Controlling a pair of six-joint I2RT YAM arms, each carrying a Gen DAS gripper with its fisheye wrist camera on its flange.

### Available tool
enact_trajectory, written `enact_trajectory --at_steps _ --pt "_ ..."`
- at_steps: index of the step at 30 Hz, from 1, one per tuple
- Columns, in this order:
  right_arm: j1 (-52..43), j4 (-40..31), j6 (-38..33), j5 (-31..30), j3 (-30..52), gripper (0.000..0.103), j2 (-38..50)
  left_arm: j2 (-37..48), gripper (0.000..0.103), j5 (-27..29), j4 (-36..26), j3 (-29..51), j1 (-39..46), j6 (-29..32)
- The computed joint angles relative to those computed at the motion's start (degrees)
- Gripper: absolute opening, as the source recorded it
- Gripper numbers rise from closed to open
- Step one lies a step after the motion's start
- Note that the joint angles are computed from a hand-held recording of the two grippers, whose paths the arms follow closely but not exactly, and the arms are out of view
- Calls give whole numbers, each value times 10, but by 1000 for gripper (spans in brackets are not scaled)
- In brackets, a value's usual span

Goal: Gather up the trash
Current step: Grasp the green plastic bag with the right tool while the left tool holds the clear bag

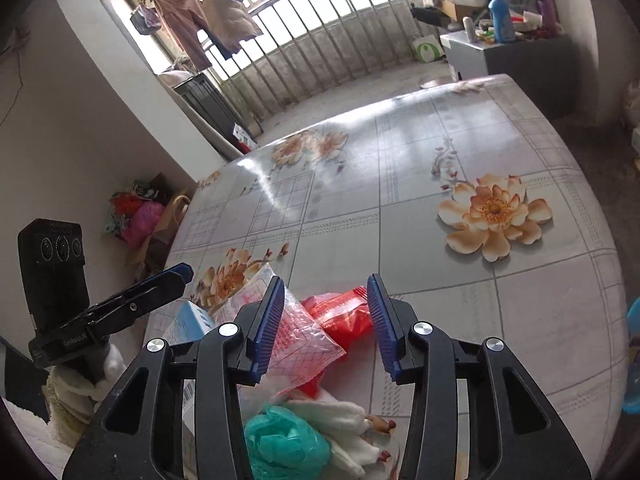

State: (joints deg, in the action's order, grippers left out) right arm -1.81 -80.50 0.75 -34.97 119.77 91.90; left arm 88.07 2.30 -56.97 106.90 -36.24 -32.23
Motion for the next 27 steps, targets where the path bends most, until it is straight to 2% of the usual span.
enact_trajectory --at_steps 2,5,8,12,18,20,24,27 --pt "-27 -15 -6 -15 -16 42 -18 -17 52 -6 -14 -4 -13 -26" --pt "-35 -8 11 -20 -87 42 -51 -32 52 3 -17 -27 -27 -60" --pt "-28 15 56 -29 -152 42 -69 -7 52 -12 -42 -13 -39 -71" --pt "-27 -2 66 -68 -149 42 -57 42 52 -48 -99 39 -46 -51" --pt "-15 -14 91 -113 -165 42 -43 48 52 -32 -106 28 -30 -64" --pt "2 1 113 -122 -166 38 -35 41 52 -27 -99 16 -27 -62" --pt "12 4 118 -137 -165 11 -22 29 52 -4 -77 -5 -19 -59" --pt "9 6 118 -148 -171 7 -23 14 52 27 -43 -26 -8 -71"
